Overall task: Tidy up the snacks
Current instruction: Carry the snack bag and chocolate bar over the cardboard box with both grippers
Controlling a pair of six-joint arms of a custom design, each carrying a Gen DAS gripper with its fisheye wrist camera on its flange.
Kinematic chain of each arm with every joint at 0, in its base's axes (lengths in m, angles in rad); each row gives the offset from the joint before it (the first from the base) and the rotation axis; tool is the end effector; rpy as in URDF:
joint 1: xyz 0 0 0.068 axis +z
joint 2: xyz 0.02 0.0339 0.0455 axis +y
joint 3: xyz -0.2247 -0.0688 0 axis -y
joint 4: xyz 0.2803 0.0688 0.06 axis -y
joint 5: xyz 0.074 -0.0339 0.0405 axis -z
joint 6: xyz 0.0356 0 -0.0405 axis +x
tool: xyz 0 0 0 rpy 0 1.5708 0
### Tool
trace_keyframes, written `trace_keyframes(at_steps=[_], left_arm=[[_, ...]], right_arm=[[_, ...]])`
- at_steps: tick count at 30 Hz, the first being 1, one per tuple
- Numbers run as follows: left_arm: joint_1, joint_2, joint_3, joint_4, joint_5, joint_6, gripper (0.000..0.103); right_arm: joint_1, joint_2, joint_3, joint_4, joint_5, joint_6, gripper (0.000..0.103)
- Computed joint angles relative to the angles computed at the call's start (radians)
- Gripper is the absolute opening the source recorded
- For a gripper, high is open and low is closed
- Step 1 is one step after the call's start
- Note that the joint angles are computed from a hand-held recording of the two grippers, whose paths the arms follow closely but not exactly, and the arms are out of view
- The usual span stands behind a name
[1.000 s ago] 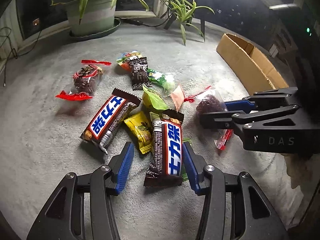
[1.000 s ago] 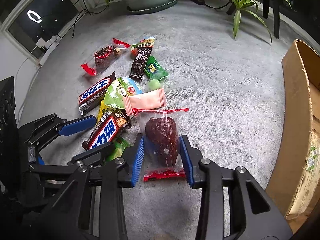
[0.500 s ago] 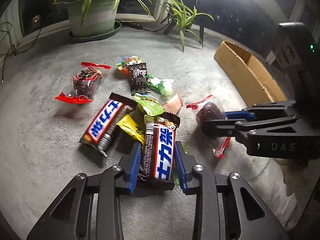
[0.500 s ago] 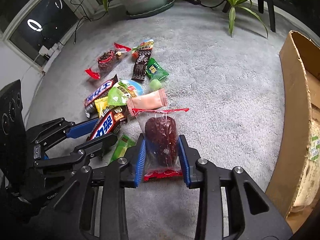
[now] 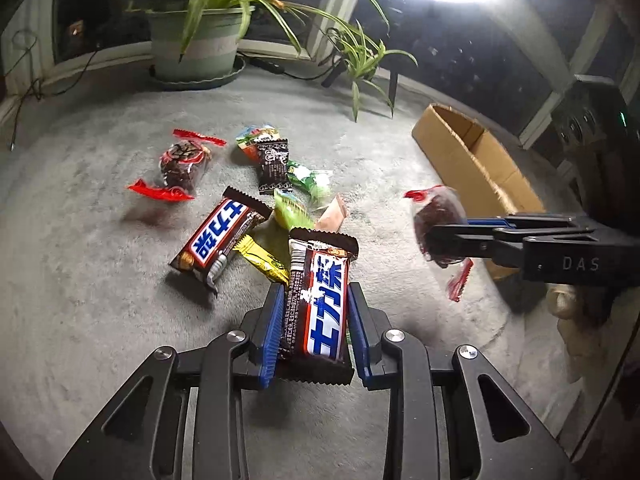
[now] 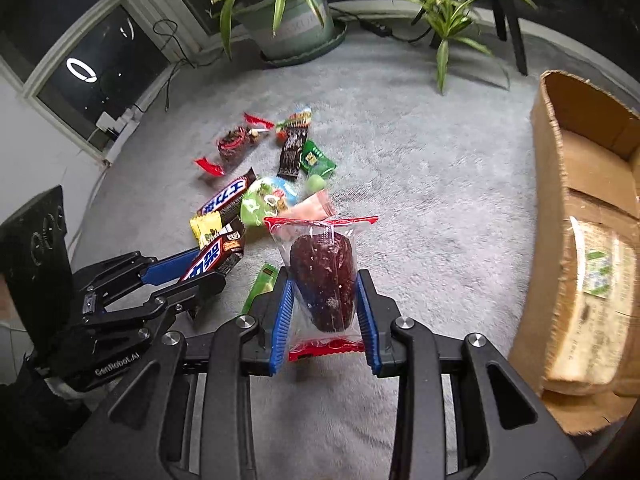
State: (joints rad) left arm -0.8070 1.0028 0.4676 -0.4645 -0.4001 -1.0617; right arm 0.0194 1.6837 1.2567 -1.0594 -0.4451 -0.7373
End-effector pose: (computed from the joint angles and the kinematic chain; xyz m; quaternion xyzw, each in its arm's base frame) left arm 0.1681 -0.1555 0.1217 -0.1750 0.9256 -0.1087 0.3174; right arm 0.3339 0.0218 0.1695 -0.3686 0.9021 0.1920 0.1160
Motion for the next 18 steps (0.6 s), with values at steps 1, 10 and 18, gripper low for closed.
trace_keyframes(at_steps=[1, 10, 18], left_arm=[[-0.002, -0.017, -0.003, -0.003, 0.001, -0.002, 0.029], [0.008, 0.035, 0.003, 0.008, 0.005, 0.015, 0.029], [-0.011, 0.082, -0.009, 0.002, 0.025, -0.027, 0.032]], right_arm=[[-0.006, -0.002, 0.007, -0.009, -0.006, -0.003, 0.032], [-0.043, -0.008, 0.025, -0.035, -0.021, -0.016, 0.032], [-0.043, -0.010, 0.023, -0.043, -0.024, -0.021, 0.032]])
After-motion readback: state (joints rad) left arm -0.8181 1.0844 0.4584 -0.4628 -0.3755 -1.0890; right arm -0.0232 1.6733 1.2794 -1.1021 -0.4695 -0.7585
